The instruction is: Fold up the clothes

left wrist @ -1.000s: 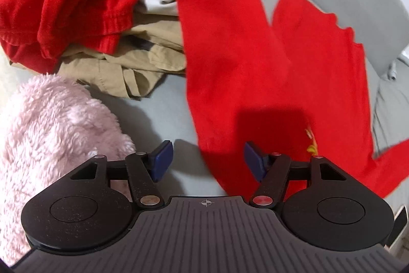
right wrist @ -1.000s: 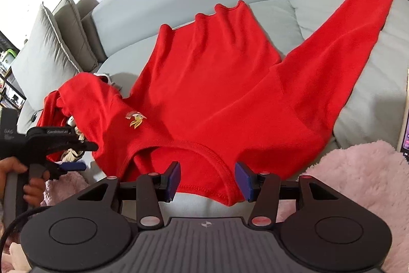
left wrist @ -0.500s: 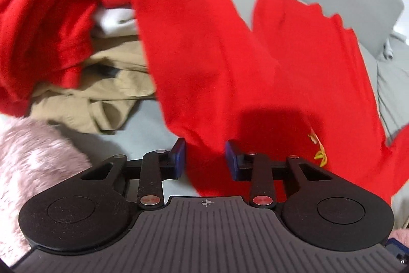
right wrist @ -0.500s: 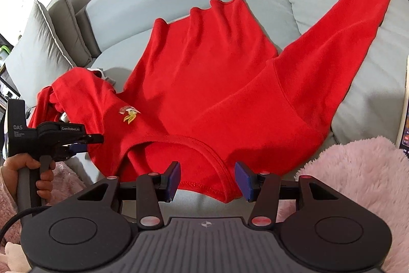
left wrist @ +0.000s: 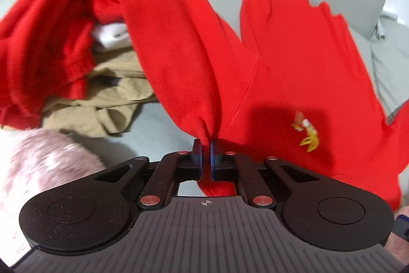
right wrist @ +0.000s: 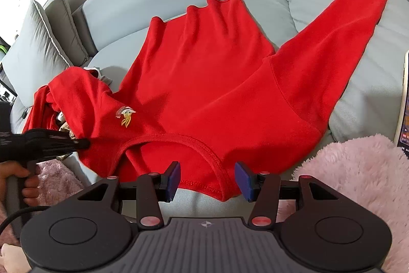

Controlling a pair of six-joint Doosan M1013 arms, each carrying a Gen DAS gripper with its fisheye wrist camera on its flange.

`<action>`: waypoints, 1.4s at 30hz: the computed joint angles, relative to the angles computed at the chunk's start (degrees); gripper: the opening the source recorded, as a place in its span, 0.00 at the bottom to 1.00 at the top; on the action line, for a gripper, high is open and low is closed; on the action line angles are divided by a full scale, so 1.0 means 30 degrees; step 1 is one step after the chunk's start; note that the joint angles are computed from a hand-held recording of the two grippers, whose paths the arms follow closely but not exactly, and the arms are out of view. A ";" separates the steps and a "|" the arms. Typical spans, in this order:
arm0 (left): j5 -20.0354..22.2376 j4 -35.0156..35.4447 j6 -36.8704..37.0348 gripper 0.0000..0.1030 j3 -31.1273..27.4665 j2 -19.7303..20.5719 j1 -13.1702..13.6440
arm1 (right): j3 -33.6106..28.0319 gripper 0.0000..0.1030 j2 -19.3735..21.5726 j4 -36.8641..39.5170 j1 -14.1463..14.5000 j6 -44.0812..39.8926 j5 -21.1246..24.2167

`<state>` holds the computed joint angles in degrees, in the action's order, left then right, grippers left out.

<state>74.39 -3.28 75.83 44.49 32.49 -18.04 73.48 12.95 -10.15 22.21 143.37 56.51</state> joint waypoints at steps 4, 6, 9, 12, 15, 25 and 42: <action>0.0825 0.0831 -0.1003 0.04 0.0509 -0.0228 0.0061 | 0.0006 0.50 0.0028 0.0199 -0.0049 -0.0099 -0.0056; 0.1575 0.0827 -0.0992 0.05 0.0335 -0.0139 0.0222 | -0.0110 0.50 0.0119 0.0356 -0.0074 -0.0306 0.0082; 0.2192 0.1139 -0.0806 0.07 -0.0239 0.0302 0.0082 | -0.0325 0.50 0.0242 0.0378 -0.0025 -0.0729 0.0419; 0.2701 0.1098 -0.0481 0.18 -0.0615 0.0403 0.0000 | -0.0275 0.50 0.0165 0.0195 0.0031 -0.0710 0.0440; 0.2642 -0.0086 -0.0243 0.31 -0.0313 0.0032 0.0210 | -0.0024 0.50 -0.0021 0.0010 0.0034 -0.0129 0.0161; 0.0925 -0.2103 0.1699 0.45 0.1666 -0.1567 0.0235 | -0.0760 0.49 0.0470 -0.0237 0.0154 -0.0242 0.1633; 0.1325 -0.1143 0.5888 0.42 0.0607 -0.0309 -0.0994 | -0.3910 0.30 0.2953 -0.0765 -0.0094 -0.3219 0.6632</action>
